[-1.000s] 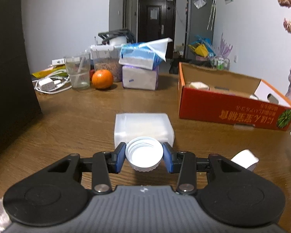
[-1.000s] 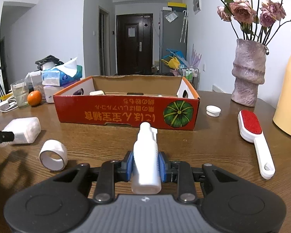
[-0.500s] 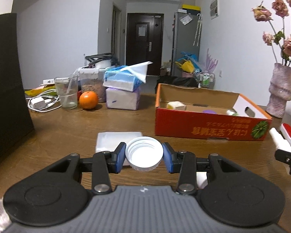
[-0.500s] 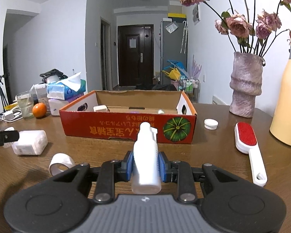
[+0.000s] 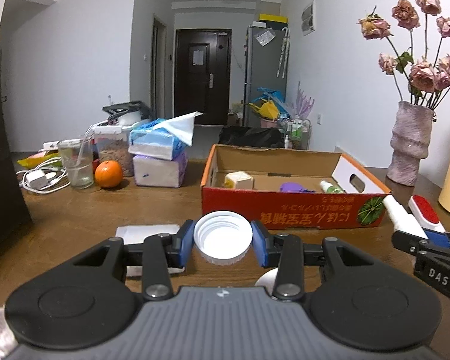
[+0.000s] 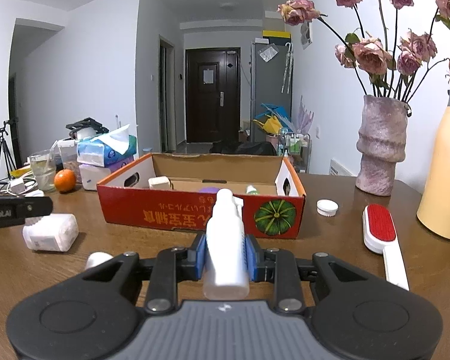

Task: Organize rigid objects
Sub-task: 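Carry the white screw cap and spray bottle over the cardboard box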

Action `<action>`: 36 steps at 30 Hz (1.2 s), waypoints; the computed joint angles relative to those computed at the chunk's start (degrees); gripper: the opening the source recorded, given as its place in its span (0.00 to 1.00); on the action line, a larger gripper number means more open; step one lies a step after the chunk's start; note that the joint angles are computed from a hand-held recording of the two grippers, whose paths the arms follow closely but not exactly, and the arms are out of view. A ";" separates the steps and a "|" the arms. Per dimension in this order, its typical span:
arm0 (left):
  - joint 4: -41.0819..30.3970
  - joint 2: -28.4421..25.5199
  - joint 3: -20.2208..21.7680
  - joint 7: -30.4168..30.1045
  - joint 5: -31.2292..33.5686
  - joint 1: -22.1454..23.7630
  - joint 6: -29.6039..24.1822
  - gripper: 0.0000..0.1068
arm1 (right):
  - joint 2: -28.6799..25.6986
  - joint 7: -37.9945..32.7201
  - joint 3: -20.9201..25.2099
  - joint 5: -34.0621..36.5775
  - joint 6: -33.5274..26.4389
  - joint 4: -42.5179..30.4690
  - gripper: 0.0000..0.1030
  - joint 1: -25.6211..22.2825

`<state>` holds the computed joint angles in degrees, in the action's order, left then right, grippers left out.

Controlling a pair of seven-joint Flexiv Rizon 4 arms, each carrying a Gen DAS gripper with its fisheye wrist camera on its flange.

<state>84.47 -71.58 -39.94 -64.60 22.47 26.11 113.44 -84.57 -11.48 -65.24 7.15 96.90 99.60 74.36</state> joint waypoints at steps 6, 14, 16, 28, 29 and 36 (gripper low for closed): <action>-2.11 -0.59 -1.37 0.42 0.07 -1.08 -0.62 0.39 | -0.25 0.67 -0.81 -0.18 -0.45 -1.51 0.26 -0.73; -6.18 -1.61 -1.99 1.11 -2.78 -3.81 -2.81 0.39 | -0.88 2.27 -1.93 -1.29 -1.34 -3.84 0.26 -2.40; -7.29 -2.10 -2.47 1.60 -3.33 -4.38 -3.28 0.39 | -0.81 2.61 -1.90 -1.73 -1.64 -4.45 0.26 -3.05; -15.52 -5.15 -4.19 4.88 -9.05 -8.52 -7.31 0.39 | -0.96 5.21 -1.83 -4.06 -2.46 -8.70 0.26 -7.37; -16.19 -5.44 -4.38 5.36 -9.57 -8.82 -7.60 0.39 | -0.99 5.33 -1.78 -4.33 -2.50 -9.20 0.26 -7.83; -21.79 -7.08 -4.12 8.11 -13.94 -11.82 -9.61 0.39 | -1.13 6.07 -1.32 -5.68 -2.79 -12.76 0.26 -10.89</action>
